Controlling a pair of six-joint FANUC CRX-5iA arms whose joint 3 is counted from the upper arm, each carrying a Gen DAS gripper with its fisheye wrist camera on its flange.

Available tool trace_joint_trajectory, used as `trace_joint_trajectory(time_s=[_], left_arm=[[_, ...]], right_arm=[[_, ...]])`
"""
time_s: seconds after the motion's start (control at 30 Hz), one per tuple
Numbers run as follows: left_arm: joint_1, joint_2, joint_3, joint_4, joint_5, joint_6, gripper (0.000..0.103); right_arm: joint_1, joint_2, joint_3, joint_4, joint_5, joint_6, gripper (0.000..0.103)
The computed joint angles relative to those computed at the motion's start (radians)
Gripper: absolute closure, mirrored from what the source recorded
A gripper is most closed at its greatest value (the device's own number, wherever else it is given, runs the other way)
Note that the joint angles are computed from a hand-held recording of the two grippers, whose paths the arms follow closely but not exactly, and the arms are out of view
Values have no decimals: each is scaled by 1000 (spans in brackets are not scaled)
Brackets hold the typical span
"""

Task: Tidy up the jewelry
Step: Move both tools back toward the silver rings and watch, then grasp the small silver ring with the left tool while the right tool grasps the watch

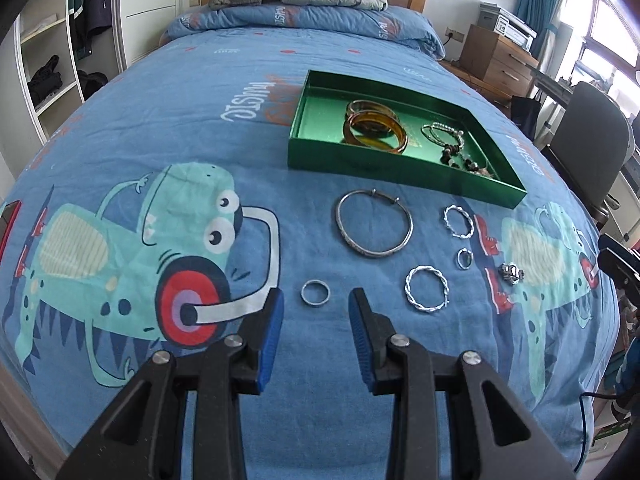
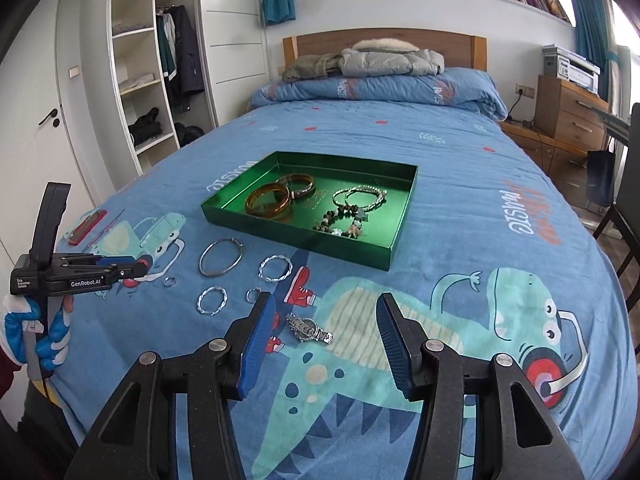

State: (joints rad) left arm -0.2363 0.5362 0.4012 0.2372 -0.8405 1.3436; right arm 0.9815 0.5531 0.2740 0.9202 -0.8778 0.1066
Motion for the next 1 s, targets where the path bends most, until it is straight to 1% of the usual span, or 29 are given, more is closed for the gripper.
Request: trace_joint_trajectory(time_s=[0.17, 0.33, 0.5, 0.63, 0.7, 0.73, 0.83, 0.93, 1.0], left_arm=[[-19, 57, 66, -57, -42, 60, 71], [-28, 102, 121, -90, -79, 93, 71], [-33, 119, 148, -107, -85, 105, 72], [-33, 130, 156, -99, -81, 106, 72], [-30, 139, 162, -84, -81, 105, 72], [-28, 139, 160, -77, -80, 104, 73], [-28, 139, 158, -77, -78, 99, 75], [-34, 138, 159, -86, -78, 91, 83], [-40, 138, 163, -104, -77, 94, 84]], right_arm=[[-23, 21, 14, -89, 74, 118, 53], [-45, 51, 55, -208, 117, 279, 53], [-62, 92, 118, -305, 124, 414, 53], [-71, 130, 180, -380, 106, 516, 53], [-75, 149, 209, -409, 91, 556, 57], [-78, 158, 222, -429, 84, 574, 61], [-88, 165, 226, -451, 92, 588, 65], [-92, 162, 221, -460, 103, 598, 68], [-93, 160, 220, -471, 106, 606, 74]])
